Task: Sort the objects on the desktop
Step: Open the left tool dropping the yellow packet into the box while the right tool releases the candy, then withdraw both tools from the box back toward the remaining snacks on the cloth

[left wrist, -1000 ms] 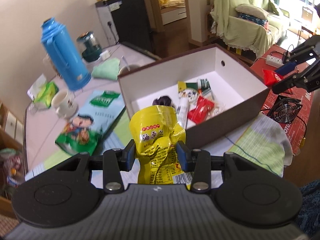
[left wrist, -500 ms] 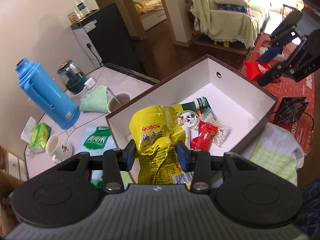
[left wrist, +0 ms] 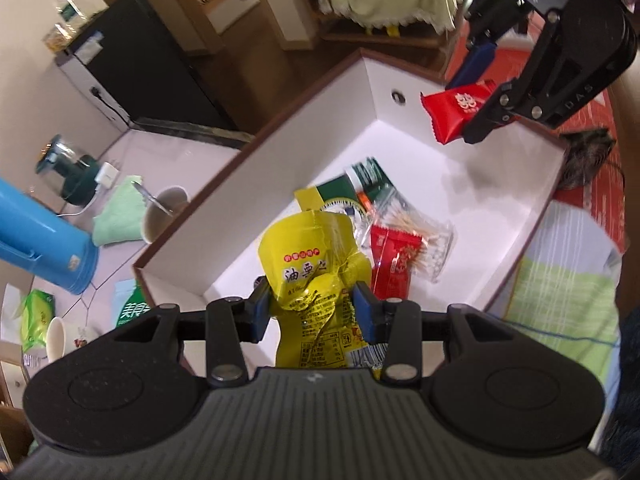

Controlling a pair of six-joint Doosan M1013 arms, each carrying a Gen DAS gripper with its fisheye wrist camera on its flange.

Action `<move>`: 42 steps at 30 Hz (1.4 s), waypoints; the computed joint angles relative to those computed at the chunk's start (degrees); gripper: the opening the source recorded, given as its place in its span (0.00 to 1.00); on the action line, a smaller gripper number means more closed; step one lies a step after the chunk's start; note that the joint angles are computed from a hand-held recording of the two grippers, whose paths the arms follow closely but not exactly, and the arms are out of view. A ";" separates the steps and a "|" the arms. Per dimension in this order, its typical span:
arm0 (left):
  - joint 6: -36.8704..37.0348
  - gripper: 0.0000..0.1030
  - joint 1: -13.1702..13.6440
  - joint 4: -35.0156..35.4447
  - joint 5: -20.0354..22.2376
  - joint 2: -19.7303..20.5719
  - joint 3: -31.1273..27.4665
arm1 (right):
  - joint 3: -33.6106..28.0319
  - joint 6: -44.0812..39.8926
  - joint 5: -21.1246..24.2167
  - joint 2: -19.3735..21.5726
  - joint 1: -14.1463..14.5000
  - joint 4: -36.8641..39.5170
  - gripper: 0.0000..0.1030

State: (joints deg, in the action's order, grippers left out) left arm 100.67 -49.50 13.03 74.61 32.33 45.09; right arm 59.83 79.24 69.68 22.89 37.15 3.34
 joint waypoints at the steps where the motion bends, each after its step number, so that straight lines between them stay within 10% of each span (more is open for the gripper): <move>1: 0.55 0.36 0.13 -0.26 0.69 0.54 -0.48 | -0.24 -0.48 0.49 0.44 -0.06 -0.05 0.35; 31: 12.37 0.34 2.59 -10.64 7.74 6.27 -4.21 | -6.95 -21.36 10.15 8.43 1.10 -8.63 0.35; 33: 12.31 0.36 2.43 -9.88 7.60 6.21 -4.12 | -6.95 -21.33 9.81 8.40 1.11 -8.51 0.61; 34: 12.39 0.39 2.36 -9.65 7.52 6.19 -4.10 | -6.46 -21.58 8.79 8.04 1.15 -8.46 0.93; 42: 11.64 0.55 1.64 -6.72 6.11 5.54 -3.44 | -4.73 -20.14 5.06 6.49 1.29 -7.34 0.94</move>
State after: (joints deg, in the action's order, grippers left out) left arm 112.31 -47.87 6.31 80.72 37.87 41.64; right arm 55.10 59.09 74.74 29.38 38.44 -4.00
